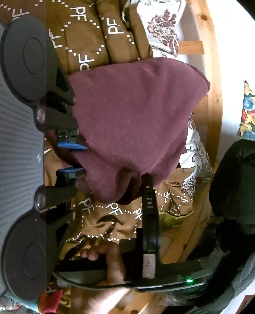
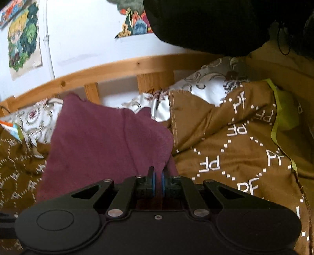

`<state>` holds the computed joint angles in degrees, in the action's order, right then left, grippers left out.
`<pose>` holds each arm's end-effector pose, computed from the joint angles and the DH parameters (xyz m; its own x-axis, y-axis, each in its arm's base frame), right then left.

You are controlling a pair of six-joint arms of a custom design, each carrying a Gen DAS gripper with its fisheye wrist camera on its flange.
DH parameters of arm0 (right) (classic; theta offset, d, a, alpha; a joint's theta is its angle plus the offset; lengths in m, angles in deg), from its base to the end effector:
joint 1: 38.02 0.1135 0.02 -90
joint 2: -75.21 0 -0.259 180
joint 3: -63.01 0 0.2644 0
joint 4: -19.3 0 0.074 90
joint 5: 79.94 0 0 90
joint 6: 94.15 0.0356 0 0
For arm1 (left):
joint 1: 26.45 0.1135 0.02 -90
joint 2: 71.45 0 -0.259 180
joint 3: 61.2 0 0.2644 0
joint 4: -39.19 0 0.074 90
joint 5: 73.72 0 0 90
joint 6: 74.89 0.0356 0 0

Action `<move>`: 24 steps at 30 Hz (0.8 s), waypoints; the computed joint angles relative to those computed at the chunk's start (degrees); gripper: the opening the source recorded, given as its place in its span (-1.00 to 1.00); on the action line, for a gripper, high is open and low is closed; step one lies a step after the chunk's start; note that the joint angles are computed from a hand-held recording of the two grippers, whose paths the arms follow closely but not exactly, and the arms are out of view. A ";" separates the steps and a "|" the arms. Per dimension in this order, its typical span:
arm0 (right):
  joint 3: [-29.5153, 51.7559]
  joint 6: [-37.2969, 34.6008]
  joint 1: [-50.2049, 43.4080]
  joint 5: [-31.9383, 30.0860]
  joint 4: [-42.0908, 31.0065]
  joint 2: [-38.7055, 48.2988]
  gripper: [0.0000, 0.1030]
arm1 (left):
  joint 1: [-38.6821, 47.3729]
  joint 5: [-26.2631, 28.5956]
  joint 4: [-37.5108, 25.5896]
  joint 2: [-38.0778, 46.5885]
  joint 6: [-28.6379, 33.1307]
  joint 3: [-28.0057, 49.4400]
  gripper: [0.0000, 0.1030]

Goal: Fold small clothes

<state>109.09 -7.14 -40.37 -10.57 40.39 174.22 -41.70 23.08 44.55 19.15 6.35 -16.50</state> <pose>0.3114 -0.0002 0.1017 -0.5128 -0.0278 -0.8581 -0.2878 0.9472 0.1413 0.2785 -0.0803 0.1115 -0.6728 0.0267 -0.7394 0.2484 0.9495 -0.1918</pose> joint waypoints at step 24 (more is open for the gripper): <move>-0.45 3.03 4.19 9.39 -2.80 -2.03 -0.77 | 19.13 7.01 -6.39 3.10 -6.29 5.14 0.73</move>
